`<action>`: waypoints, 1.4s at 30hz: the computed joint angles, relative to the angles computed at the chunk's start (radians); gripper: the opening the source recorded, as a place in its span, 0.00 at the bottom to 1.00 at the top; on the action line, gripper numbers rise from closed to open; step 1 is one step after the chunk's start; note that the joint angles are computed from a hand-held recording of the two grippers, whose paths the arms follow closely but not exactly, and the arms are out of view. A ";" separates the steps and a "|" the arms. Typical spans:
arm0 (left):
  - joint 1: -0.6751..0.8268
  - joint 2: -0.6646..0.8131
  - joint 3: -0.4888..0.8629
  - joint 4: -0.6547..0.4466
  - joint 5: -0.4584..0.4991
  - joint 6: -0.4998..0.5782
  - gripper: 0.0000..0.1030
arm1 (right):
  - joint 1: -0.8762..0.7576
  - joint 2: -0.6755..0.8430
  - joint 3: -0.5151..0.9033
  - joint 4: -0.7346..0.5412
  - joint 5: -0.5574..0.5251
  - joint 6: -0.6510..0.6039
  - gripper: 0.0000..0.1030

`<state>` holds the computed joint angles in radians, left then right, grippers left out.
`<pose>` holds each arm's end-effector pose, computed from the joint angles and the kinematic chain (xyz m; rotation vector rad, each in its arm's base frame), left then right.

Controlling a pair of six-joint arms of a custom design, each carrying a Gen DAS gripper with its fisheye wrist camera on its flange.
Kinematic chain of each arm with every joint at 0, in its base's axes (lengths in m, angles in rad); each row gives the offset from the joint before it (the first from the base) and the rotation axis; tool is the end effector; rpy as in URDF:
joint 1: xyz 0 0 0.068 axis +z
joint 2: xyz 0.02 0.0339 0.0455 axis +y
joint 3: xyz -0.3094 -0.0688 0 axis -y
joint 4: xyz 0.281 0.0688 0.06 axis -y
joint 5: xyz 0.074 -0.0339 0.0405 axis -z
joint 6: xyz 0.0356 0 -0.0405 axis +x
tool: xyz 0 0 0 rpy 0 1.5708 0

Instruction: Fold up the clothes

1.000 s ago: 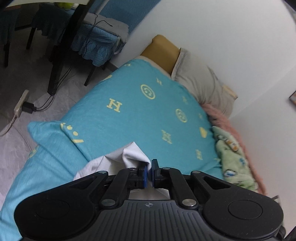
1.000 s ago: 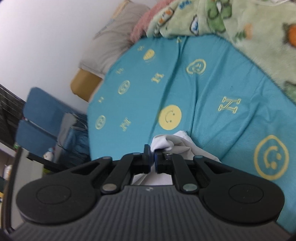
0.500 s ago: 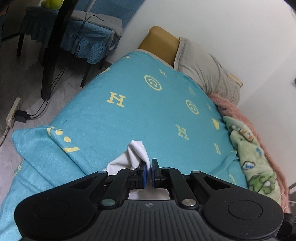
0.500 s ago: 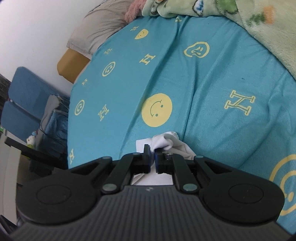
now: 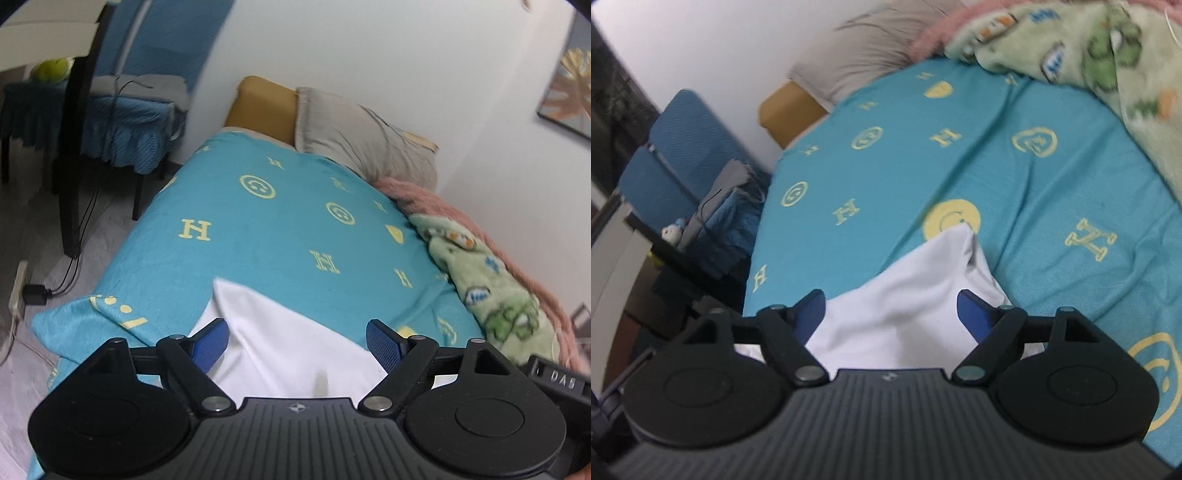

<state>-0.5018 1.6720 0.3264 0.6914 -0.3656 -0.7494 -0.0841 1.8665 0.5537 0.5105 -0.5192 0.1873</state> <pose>0.2320 -0.1127 0.0955 -0.4670 2.1410 -0.3034 0.3132 -0.0087 0.0777 0.0670 2.3338 0.6642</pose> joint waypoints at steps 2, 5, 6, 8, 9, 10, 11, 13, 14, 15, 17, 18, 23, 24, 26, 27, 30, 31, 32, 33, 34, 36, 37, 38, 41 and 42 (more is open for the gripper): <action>-0.022 -0.003 0.011 -0.040 -0.020 0.008 0.86 | 0.006 -0.021 -0.025 0.016 0.003 -0.034 0.78; -0.030 0.025 0.044 -0.087 -0.041 0.031 0.87 | 0.010 -0.013 -0.044 0.055 0.002 -0.063 0.78; -0.030 0.040 0.057 -0.105 -0.046 0.038 0.87 | 0.018 0.002 -0.036 0.059 0.009 -0.083 0.77; -0.023 0.080 0.089 -0.141 -0.049 0.048 0.87 | 0.034 0.033 -0.019 0.065 0.023 -0.123 0.76; -0.016 0.105 0.101 -0.144 -0.043 0.053 0.87 | 0.044 0.050 -0.009 0.068 0.035 -0.141 0.74; -0.008 0.130 0.114 -0.148 -0.038 0.058 0.87 | 0.059 0.073 0.002 0.072 0.061 -0.158 0.74; -0.001 0.154 0.128 -0.153 -0.033 0.063 0.87 | 0.072 0.099 0.015 0.077 0.084 -0.170 0.71; 0.013 0.201 0.156 -0.166 -0.024 0.074 0.87 | 0.087 0.160 0.047 0.088 0.111 -0.180 0.67; 0.018 0.220 0.165 -0.167 -0.021 0.079 0.87 | 0.094 0.190 0.064 0.091 0.123 -0.184 0.66; 0.019 0.232 0.169 -0.161 -0.020 0.085 0.87 | 0.101 0.220 0.082 0.093 0.136 -0.189 0.66; 0.023 0.257 0.177 -0.149 -0.019 0.097 0.87 | 0.114 0.254 0.092 0.118 0.157 -0.211 0.67; 0.024 0.269 0.181 -0.144 -0.019 0.103 0.87 | 0.118 0.259 0.089 0.132 0.164 -0.222 0.67; 0.000 0.237 0.143 -0.129 -0.013 0.095 0.87 | 0.101 0.201 0.053 0.119 0.128 -0.193 0.67; -0.012 0.221 0.133 -0.136 -0.019 0.092 0.87 | 0.096 0.183 0.038 0.121 0.120 -0.186 0.67; -0.038 0.180 0.111 -0.164 -0.033 0.079 0.87 | 0.091 0.142 0.007 0.122 0.117 -0.177 0.67; -0.054 0.152 0.099 -0.189 -0.036 0.065 0.87 | 0.087 0.119 -0.009 0.119 0.113 -0.172 0.67; -0.110 0.056 0.063 -0.264 -0.043 0.018 0.87 | 0.075 0.049 -0.065 0.109 0.103 -0.179 0.67; -0.132 0.027 0.053 -0.285 -0.058 0.005 0.87 | 0.077 0.028 -0.088 0.114 0.114 -0.197 0.67; -0.156 0.003 0.049 -0.310 -0.077 -0.010 0.87 | 0.080 0.011 -0.108 0.117 0.126 -0.215 0.67; -0.181 -0.013 0.050 -0.339 -0.100 -0.026 0.87 | 0.082 0.009 -0.117 0.116 0.138 -0.232 0.67; -0.204 -0.025 0.053 -0.366 -0.121 -0.041 0.87 | 0.086 0.007 -0.126 0.117 0.150 -0.250 0.67; -0.230 -0.025 0.063 -0.408 -0.145 -0.059 0.87 | 0.084 0.019 -0.129 0.105 0.162 -0.261 0.67; -0.235 -0.013 0.081 -0.443 -0.149 -0.065 0.88 | 0.082 0.036 -0.118 0.089 0.165 -0.259 0.66; -0.231 0.004 0.099 -0.476 -0.141 -0.070 0.88 | 0.079 0.053 -0.105 0.071 0.164 -0.254 0.65; -0.197 0.049 0.125 -0.515 -0.081 -0.084 0.89 | 0.054 0.053 -0.093 0.027 0.128 -0.225 0.65; -0.187 0.049 0.119 -0.507 -0.062 -0.090 0.90 | 0.041 0.031 -0.102 0.017 0.108 -0.206 0.66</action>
<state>-0.6887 1.7208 0.4455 0.1839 -0.4281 -0.8390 -0.0433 1.8979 0.4513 0.5272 -0.4112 -0.0187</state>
